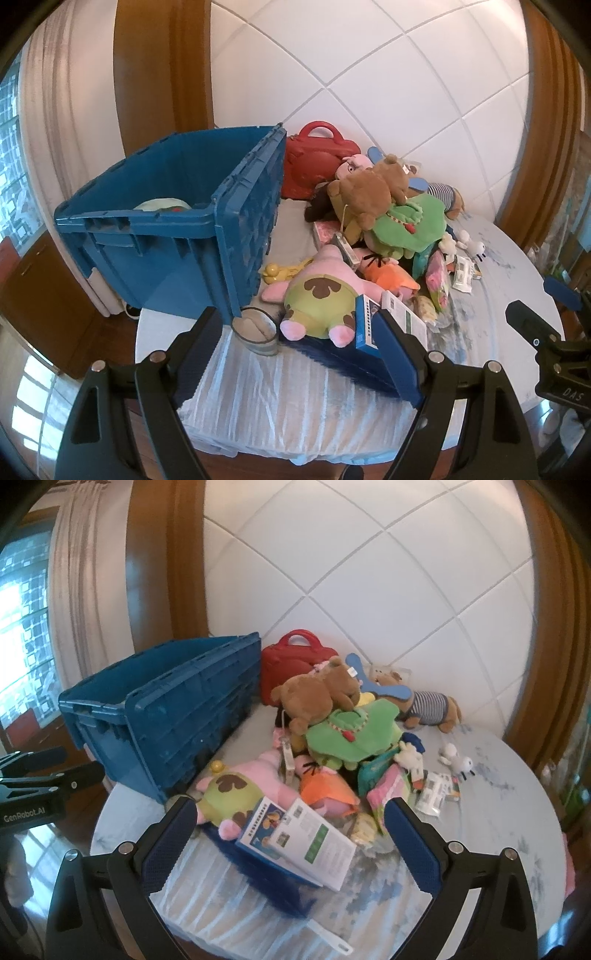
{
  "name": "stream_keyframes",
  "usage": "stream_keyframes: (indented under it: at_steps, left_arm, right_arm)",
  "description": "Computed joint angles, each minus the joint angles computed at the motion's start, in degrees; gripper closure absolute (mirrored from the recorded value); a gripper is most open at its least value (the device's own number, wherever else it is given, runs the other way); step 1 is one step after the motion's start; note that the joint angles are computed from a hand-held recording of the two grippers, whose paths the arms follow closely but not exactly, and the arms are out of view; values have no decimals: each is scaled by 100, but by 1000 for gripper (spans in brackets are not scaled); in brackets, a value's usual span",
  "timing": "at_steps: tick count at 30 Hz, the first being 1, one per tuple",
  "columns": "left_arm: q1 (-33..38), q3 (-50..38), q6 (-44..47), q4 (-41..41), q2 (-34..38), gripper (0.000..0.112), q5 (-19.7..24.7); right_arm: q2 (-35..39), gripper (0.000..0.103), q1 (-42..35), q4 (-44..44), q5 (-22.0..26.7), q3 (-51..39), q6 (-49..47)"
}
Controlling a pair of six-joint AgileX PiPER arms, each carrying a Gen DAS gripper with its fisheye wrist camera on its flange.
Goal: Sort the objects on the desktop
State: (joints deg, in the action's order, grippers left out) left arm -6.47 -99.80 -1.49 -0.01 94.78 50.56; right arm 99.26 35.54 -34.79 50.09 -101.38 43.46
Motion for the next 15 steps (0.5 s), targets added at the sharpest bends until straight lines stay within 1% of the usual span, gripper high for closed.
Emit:
stream_keyframes:
  at_steps: [4,7,10,11,13,14,15]
  left_arm:
    - [-118,-156,-140,67,170,29,58]
    - [-287,-401,-333,147,406,29,137]
    - [-510,-802,-556,289,760,29,291]
    - [-610,-1052,-619,284,965,29,397]
    - [-811,-1588,-760,343,1407,29,654]
    - [-920,-1900,-847,404,1653,29,819]
    - [-1023,-2246,-922,456,1914,29,1004]
  right_arm:
    - [-65,0,-215,226,-159,139,-178]
    - [-238,0,-481,410,-420,425,-321]
    - [-446,0,-795,342,-748,792,-307]
    - [-515,0,-899,245,-867,929,-235]
    - [-621,0,-1179,330,-1097,1148,-344]
    - [-666,0,-1450,648,-1296,1291,-644]
    - [-663,0,-1735,1188,-1427,1354,-1135]
